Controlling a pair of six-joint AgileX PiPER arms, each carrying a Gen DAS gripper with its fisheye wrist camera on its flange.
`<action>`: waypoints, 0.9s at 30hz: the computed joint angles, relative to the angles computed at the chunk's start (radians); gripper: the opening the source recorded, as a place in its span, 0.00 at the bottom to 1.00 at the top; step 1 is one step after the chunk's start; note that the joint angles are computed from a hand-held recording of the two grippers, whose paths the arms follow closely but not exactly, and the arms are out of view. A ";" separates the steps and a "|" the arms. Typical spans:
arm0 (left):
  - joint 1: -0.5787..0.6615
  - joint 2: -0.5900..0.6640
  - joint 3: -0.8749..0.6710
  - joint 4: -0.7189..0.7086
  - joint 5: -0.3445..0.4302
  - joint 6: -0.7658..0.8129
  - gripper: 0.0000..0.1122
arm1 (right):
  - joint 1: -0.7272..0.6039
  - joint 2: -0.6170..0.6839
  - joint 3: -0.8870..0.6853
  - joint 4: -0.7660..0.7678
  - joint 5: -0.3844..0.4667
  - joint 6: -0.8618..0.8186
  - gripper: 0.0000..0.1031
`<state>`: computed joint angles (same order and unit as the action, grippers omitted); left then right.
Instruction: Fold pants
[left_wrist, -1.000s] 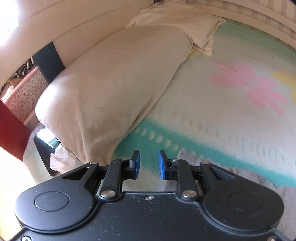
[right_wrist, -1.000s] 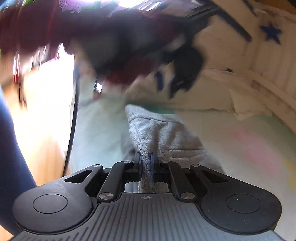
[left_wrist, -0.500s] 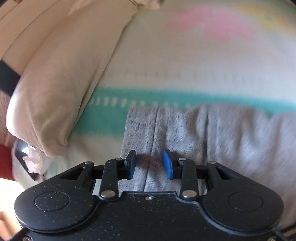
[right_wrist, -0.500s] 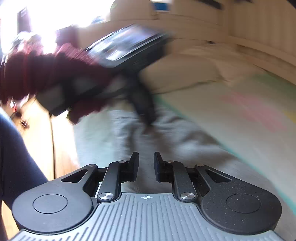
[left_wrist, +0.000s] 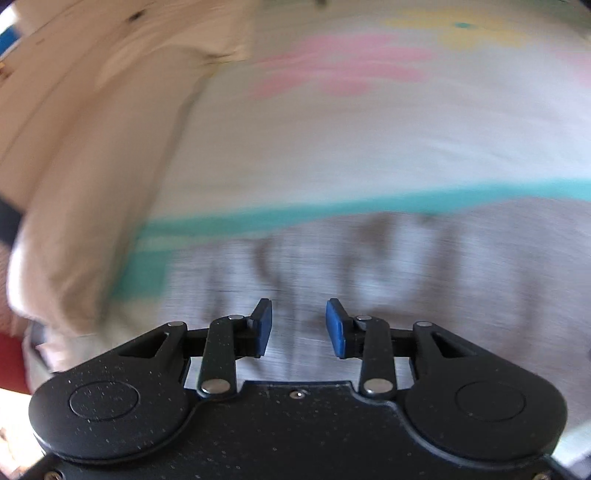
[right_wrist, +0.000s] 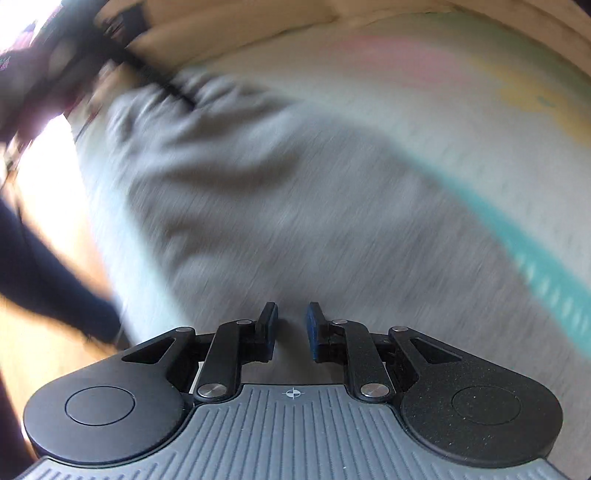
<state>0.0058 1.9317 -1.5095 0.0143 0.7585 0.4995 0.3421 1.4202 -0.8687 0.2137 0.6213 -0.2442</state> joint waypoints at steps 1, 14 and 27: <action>-0.017 -0.014 0.027 -0.015 0.008 0.024 0.40 | 0.024 -0.041 0.038 -0.041 -0.020 0.022 0.17; 0.012 0.135 -0.162 -0.084 0.289 -0.032 0.41 | 0.224 -0.242 0.221 -0.537 -0.084 0.296 0.17; 0.017 0.226 -0.322 -0.095 0.383 -0.043 0.41 | 0.311 -0.203 0.247 -0.808 -0.108 0.514 0.10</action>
